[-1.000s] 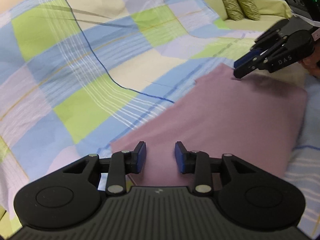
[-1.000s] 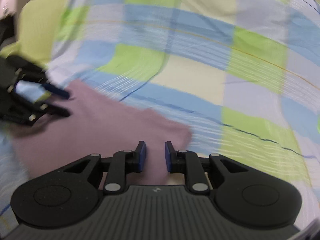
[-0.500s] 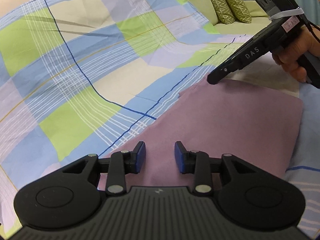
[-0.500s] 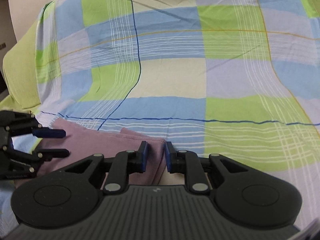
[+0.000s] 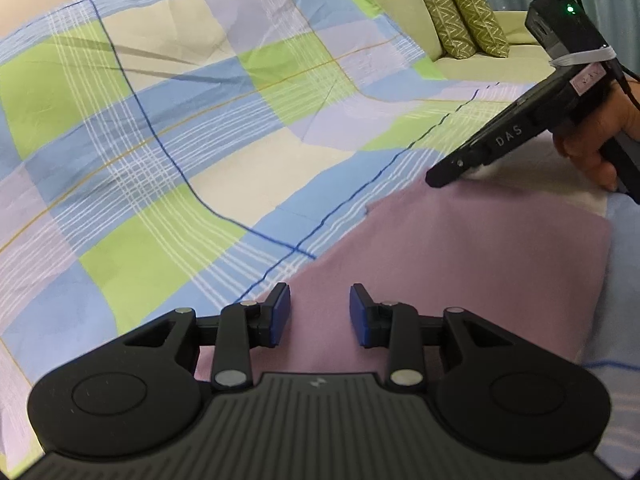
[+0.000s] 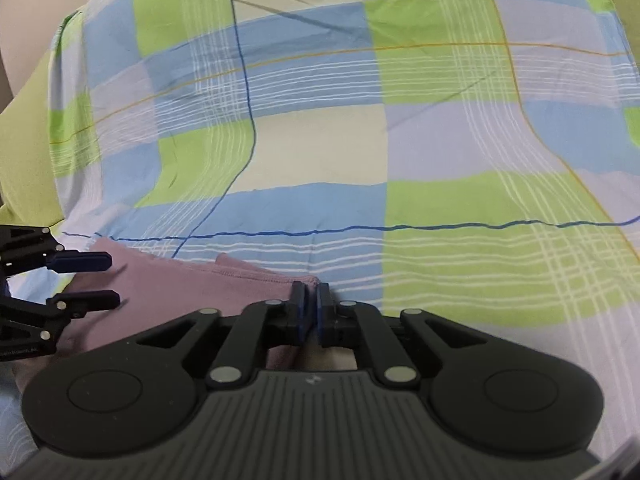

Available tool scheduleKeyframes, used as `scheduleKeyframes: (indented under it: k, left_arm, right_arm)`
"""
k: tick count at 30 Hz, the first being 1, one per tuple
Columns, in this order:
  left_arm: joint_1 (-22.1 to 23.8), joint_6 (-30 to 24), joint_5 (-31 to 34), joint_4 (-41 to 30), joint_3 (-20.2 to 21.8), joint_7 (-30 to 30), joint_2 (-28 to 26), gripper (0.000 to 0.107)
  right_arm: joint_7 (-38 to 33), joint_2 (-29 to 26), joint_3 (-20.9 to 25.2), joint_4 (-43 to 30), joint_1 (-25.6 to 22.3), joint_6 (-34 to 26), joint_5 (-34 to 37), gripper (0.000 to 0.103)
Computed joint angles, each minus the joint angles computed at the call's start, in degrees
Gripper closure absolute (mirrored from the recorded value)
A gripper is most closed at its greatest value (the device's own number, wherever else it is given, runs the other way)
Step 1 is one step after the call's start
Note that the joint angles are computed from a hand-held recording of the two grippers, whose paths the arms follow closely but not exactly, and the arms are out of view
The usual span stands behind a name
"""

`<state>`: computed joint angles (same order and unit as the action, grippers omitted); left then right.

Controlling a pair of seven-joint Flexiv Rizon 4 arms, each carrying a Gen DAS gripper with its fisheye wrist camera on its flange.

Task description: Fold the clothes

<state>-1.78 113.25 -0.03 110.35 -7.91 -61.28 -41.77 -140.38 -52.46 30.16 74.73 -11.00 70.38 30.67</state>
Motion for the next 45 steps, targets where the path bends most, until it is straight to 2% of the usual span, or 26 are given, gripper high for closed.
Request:
scheduleKeyframes:
  k: [3,5,9,11,13,15,16,18,20,22,23,25,26,28,31,35,40,42,45]
  left_arm:
    - [-3.1,-1.4,-2.4,-2.4,3.3,1.0,-1.4,0.066]
    - [-4.3,-1.6,-3.7,-3.1,4.9,1.6,-2.1,0.064]
    - [-5.1,-1.5,-5.5,-3.5,6.3,1.9,-2.5,0.063]
    - [-4.9,-1.3,-6.2,-3.3,6.6,1.8,-2.4,0.063]
    - [-5.5,-0.8,-7.4,-2.8,7.6,1.6,-2.1,0.063]
    - [-6.4,0.1,-8.9,-1.9,9.0,1.2,-1.6,0.063]
    - [-6.4,0.8,-9.5,-0.7,9.4,0.7,-0.7,0.063]
    - [-3.9,2.5,-8.7,2.1,7.2,-1.1,0.9,0.063]
    - [-0.5,3.7,-6.8,4.6,3.9,-3.8,2.3,0.064]
    - [3.8,3.9,-3.4,6.5,-0.6,-6.9,3.4,0.064]
    - [5.0,3.2,-1.6,6.7,-2.0,-7.4,3.5,0.064]
    - [5.8,1.1,1.2,6.0,-3.2,-6.8,3.3,0.064]
    - [4.9,0.3,1.4,5.4,-2.4,-6.2,3.1,0.064]
    - [3.2,-0.8,1.0,3.8,-0.3,-4.9,2.2,0.063]
    - [3.5,-1.5,-0.4,2.4,0.5,-4.8,1.3,0.062]
    - [3.8,-1.0,-1.6,2.2,2.2,-4.9,1.4,0.061]
    - [6.4,0.4,-1.2,3.5,0.7,-6.7,1.6,0.059]
    - [4.8,1.2,-2.0,4.2,2.4,-6.8,2.1,0.059]
    - [0.0,2.7,-5.0,5.9,6.9,-6.6,3.5,0.061]
  right_arm:
    - [-2.6,0.8,0.5,2.0,0.0,4.2,0.0,0.092]
    - [-7.3,1.7,2.4,5.0,-0.3,10.9,-0.8,0.091]
    - [-15.0,1.7,10.0,7.8,-4.9,10.0,-5.3,0.091]
    - [-16.2,1.7,9.8,8.0,-4.5,6.9,-7.8,0.092]
    - [-15.6,2.2,7.4,8.1,-2.6,5.7,-8.9,0.094]
    - [-13.1,2.1,2.9,8.8,1.3,9.7,-10.9,0.094]
    - [-11.9,1.8,2.5,8.5,1.6,10.2,-10.8,0.094]
    - [-9.5,2.3,3.1,9.2,0.9,11.5,-10.9,0.094]
    - [-10.0,2.6,5.4,10.5,-1.1,12.0,-11.9,0.092]
    - [-10.7,2.2,8.6,11.5,-3.5,12.1,-13.5,0.092]
    - [-13.7,2.2,11.4,12.1,-5.5,10.6,-13.1,0.092]
    - [-15.4,1.8,13.5,12.5,-6.7,8.9,-14.5,0.092]
    - [-16.5,1.4,14.5,12.0,-7.1,6.3,-15.1,0.092]
    - [-19.1,1.5,13.8,11.8,-6.2,3.0,-15.8,0.094]
    - [-20.0,1.1,11.0,10.2,-3.5,3.1,-15.0,0.094]
    - [-17.9,0.6,7.4,7.2,-0.9,5.8,-12.4,0.095]
    - [-16.0,-0.1,5.8,5.6,-0.7,6.4,-11.6,0.096]
    - [-15.5,0.0,5.3,5.8,-0.7,6.7,-11.6,0.096]
    - [-13.9,1.7,3.5,8.3,0.2,9.9,-12.2,0.096]
